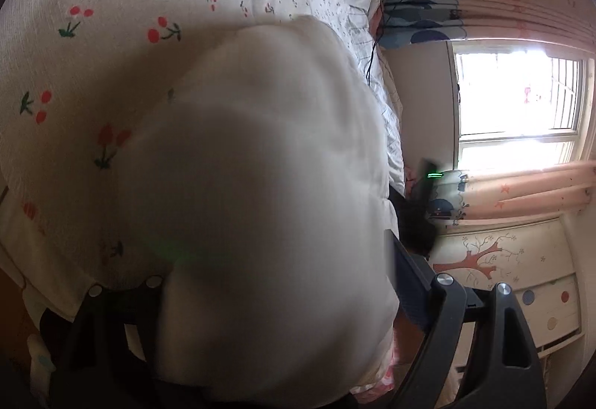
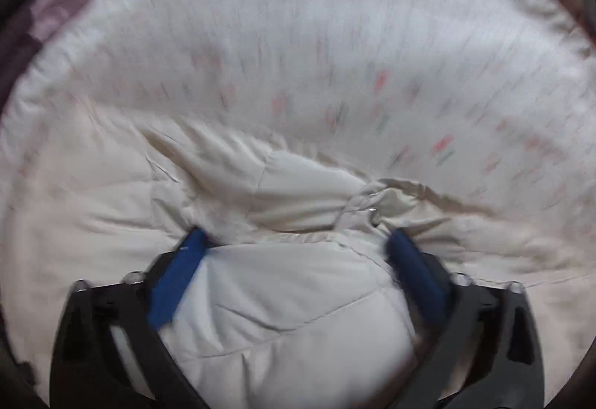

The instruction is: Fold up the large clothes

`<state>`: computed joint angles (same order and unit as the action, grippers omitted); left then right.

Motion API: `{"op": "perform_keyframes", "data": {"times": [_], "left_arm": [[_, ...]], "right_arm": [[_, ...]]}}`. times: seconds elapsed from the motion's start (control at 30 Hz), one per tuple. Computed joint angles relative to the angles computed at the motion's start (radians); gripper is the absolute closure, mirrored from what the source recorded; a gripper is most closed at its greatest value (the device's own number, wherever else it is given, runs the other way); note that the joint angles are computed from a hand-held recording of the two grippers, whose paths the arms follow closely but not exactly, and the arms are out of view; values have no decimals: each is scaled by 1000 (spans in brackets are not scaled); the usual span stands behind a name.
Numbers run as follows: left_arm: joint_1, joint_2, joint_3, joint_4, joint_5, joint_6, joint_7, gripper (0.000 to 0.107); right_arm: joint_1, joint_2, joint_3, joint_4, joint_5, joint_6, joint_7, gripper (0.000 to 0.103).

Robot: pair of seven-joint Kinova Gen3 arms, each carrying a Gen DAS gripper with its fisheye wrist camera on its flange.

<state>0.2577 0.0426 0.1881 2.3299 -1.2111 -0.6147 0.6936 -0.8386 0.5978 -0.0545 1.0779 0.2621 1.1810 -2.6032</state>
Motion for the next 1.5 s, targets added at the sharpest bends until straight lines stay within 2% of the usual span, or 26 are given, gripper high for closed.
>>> {"op": "perform_keyframes", "data": {"times": [0.1, 0.17, 0.23, 0.3, 0.4, 0.5, 0.57, 0.63, 0.67, 0.77, 0.83, 0.93, 1.0, 1.13, 1.23, 1.33, 1.4, 1.5], "left_arm": [[14, -2, 10, -31, -42, 38, 48, 25], [10, 4, 6, -36, -53, 27, 49, 25], [9, 7, 5, -36, -46, 25, 41, 25], [15, 10, 13, -47, -44, 49, 50, 25], [22, 17, 24, -83, -103, 86, 116, 21], [18, 26, 20, -112, -183, 79, 171, 21], [12, 34, 13, -115, -189, 57, 164, 21], [8, 45, 10, -106, -130, 42, 118, 21], [7, 46, 6, -94, -90, 31, 98, 21], [9, 42, 16, -62, 20, 35, 38, 21], [4, 38, 24, -55, 30, 40, 44, 21], [-5, 32, 25, -45, 24, 32, 46, 21], [0, 33, 27, -42, 52, 37, 21, 21], [-1, 30, 28, -29, 65, 34, -2, 21], [-9, 35, 23, -16, 73, 11, -30, 21], [-5, 36, 28, -7, 103, 21, -63, 21], [-7, 27, 29, 11, 102, 19, -79, 20], [-17, 36, 20, 26, 121, -18, -109, 20]], "right_arm": [[20, -101, -62, 99, 42, -53, -78, 7], [-49, -193, -69, 158, 123, -54, -139, 7], [-142, -269, -80, 192, 201, -9, -207, 7], [-218, -275, -93, 207, 225, 48, -247, 7], [-240, -230, -133, 266, 215, 36, -230, 6], [-254, -299, -109, 287, 199, 22, -324, 6], [-339, -344, -79, 283, 260, 87, -402, 6], [-400, -394, -71, 322, 290, 169, -463, 6], [-403, -426, -86, 368, 281, 198, -503, 6], [-308, -478, -162, 499, 183, 187, -584, 6], [-273, -509, -191, 521, 169, 153, -587, 6], [-344, -499, -164, 443, 260, 170, -606, 6], [-352, -438, -178, 358, 337, 207, -550, 7], [-210, -304, -238, 192, 369, 178, -390, 7], [-83, -208, -229, 100, 293, 161, -286, 7], [38, -111, -275, 121, 192, 109, -256, 6], [41, -131, -280, 131, 196, 98, -272, 6], [-76, -246, -253, 220, 304, 86, -376, 6]]}}
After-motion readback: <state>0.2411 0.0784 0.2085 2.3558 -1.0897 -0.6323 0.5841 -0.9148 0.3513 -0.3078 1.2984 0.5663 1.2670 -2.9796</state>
